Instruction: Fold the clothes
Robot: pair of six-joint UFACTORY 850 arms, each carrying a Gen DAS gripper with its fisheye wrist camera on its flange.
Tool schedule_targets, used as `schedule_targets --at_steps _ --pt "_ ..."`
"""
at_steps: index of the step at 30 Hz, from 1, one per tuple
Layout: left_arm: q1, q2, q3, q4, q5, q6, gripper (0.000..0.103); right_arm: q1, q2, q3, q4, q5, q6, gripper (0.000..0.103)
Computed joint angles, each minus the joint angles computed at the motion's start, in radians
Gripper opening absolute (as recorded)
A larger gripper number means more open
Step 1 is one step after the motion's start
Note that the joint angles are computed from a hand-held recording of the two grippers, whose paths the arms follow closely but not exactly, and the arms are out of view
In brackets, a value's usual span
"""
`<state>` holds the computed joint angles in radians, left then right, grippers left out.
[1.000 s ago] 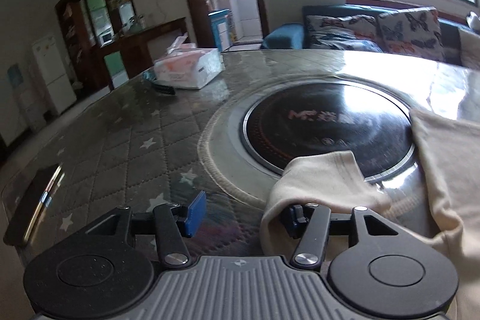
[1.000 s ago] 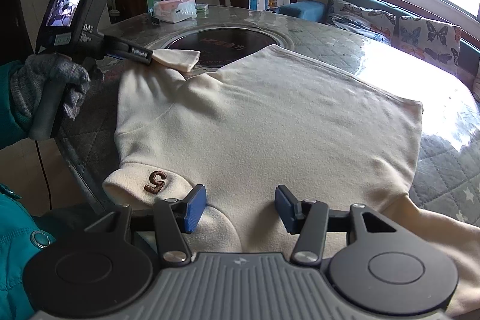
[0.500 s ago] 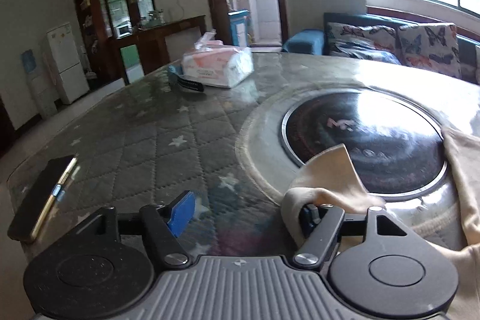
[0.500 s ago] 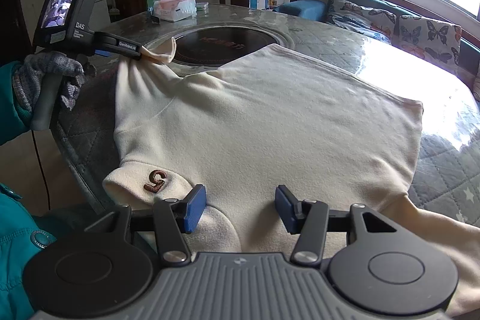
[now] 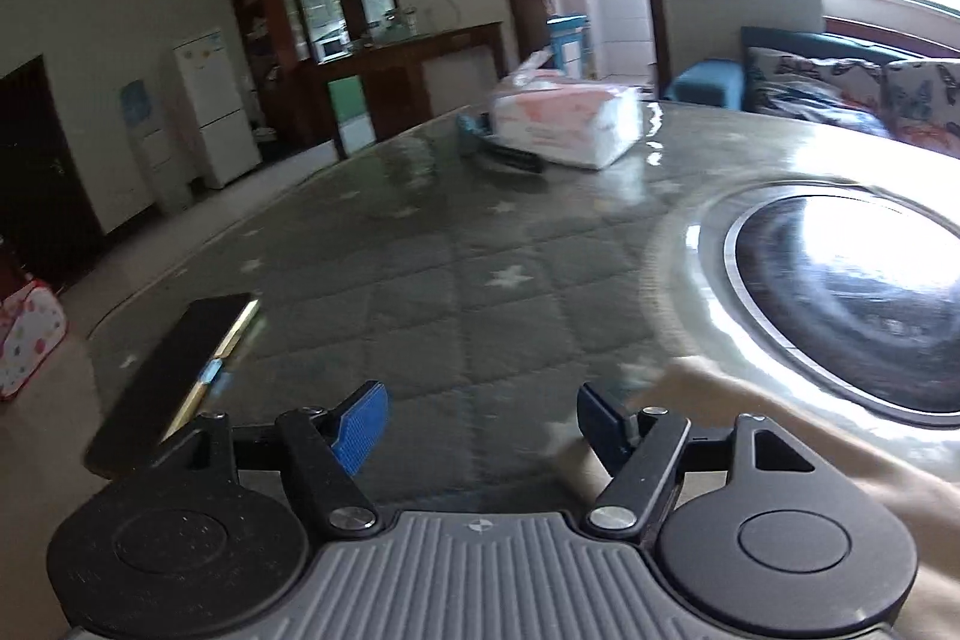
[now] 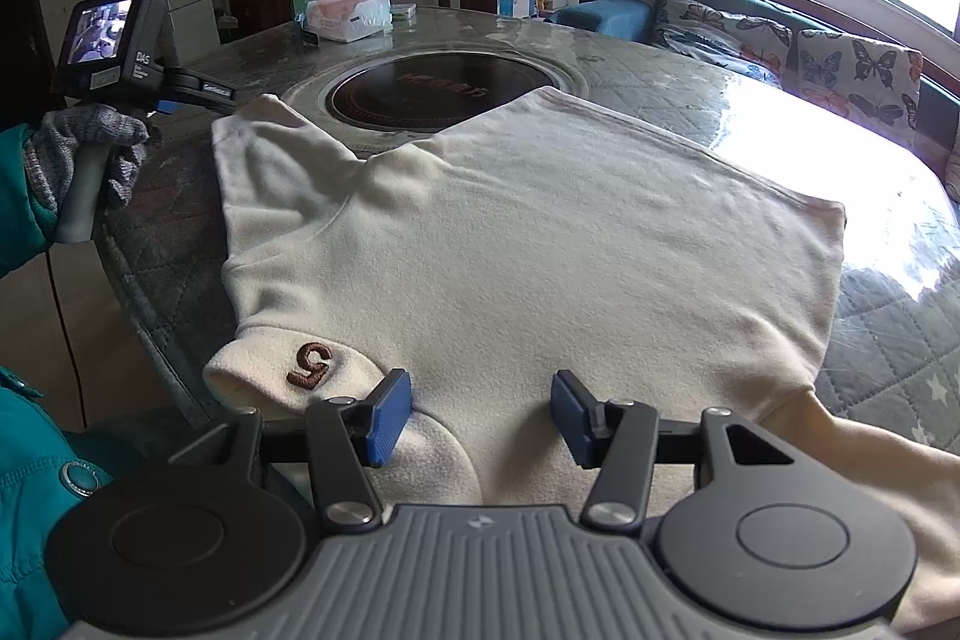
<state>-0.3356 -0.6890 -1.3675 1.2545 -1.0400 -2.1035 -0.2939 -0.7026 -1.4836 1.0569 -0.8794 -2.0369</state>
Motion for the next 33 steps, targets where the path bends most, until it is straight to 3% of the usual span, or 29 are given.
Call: schedule_targets --at_steps 5,10,17,28,33 --pt "-0.010 0.035 0.046 0.018 0.001 -0.003 0.073 0.003 0.006 0.008 0.006 0.011 -0.004 0.057" --pt "-0.045 0.057 0.066 0.089 0.052 0.012 0.073 0.007 0.012 0.016 0.008 0.021 -0.006 0.058" --pt "-0.063 0.010 0.013 0.149 0.104 0.109 0.073 0.006 0.015 0.021 0.011 0.024 -0.007 0.059" --pt "-0.057 -0.098 -0.061 0.198 -0.067 0.281 0.074 0.004 0.016 0.021 -0.003 0.022 -0.005 0.059" --pt "-0.039 -0.069 -0.032 0.175 -0.037 0.231 0.074 -0.005 0.019 0.023 -0.012 0.013 -0.003 0.059"
